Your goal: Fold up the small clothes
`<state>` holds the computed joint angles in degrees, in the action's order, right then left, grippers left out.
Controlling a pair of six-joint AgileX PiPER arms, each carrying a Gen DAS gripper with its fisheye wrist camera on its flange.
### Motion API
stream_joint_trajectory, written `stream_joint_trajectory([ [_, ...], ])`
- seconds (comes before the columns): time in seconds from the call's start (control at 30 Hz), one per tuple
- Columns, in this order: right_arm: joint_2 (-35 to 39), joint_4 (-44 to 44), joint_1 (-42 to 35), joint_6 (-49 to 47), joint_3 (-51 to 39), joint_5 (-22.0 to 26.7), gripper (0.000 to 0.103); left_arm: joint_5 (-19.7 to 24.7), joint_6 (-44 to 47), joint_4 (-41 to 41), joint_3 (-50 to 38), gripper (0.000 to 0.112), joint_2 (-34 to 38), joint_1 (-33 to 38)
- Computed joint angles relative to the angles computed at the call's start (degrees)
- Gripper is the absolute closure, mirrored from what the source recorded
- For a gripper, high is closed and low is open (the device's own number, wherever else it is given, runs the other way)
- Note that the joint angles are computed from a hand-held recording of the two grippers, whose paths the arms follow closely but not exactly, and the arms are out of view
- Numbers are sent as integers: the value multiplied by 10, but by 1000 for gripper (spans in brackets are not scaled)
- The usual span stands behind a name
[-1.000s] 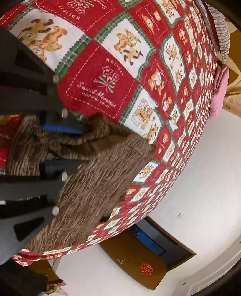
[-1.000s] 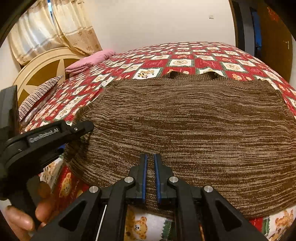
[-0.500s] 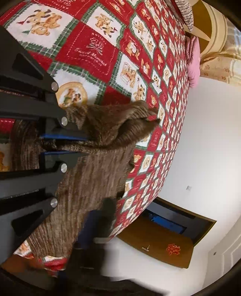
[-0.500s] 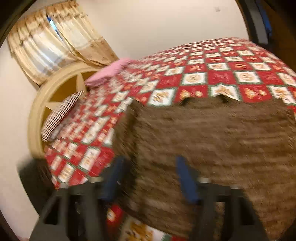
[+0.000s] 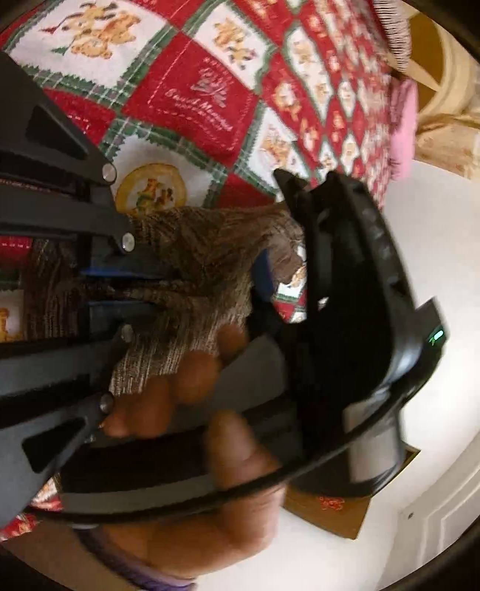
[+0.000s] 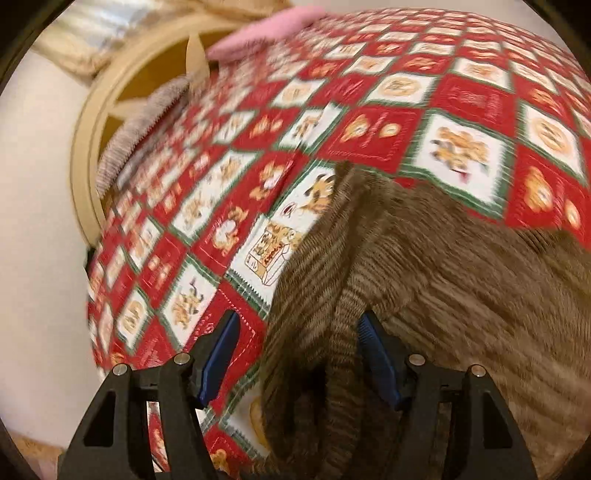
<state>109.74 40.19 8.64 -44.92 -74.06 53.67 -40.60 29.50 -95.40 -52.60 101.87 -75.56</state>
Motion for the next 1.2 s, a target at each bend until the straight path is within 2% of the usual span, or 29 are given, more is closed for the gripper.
stream_joint_trajectory([
  [0.1, -1, -52, 31, 18, -27, -21, 36, 2, -12, 12, 6, 103, -3, 0],
  [0.17, -12, -34, 16, -2, -23, -37, 36, 2, -23, 22, 11, 103, -4, -1],
  [0.2, -12, -7, -11, -13, -27, -30, 36, 3, -31, 27, 15, 103, -5, -1],
  [0.33, 22, 33, -83, 20, -55, 16, 36, 16, -71, 61, 32, 103, -13, 8],
  [0.43, 49, 33, -98, 30, -72, 65, 36, 25, -107, 97, 53, 103, -22, 20],
  [0.5, 83, 75, -103, 11, -86, 129, 36, 28, -123, 111, 56, 103, -20, 22],
  [0.57, 93, 94, -90, 13, -93, 148, 36, 27, -133, 120, 60, 103, -21, 24],
  [0.63, 84, 67, -55, 23, -102, 120, 36, 24, -146, 129, 66, 103, -20, 22],
  [0.8, 55, -109, 58, 79, -115, 13, 36, 22, -156, 132, 74, 103, -23, 14],
  [0.97, 34, -239, 115, 100, -71, -86, 37, 20, -151, 128, 75, 103, -24, 13],
  [1.0, 32, -273, 124, 112, -67, -99, 55, 19, -147, 124, 74, 103, -24, 13],
  [1.03, 25, -314, 133, 131, -49, -130, 80, 19, -144, 120, 75, 103, -25, 12],
  [1.07, 20, -332, 130, 127, -37, -150, 84, 22, -139, 117, 73, 103, -25, 13],
  [1.1, 13, -327, 123, 136, -34, -147, 88, 25, -129, 110, 67, 103, -23, 16],
  [1.2, -17, -210, 65, 53, -13, -143, 91, 26, -55, 57, 45, 103, -24, 13],
])
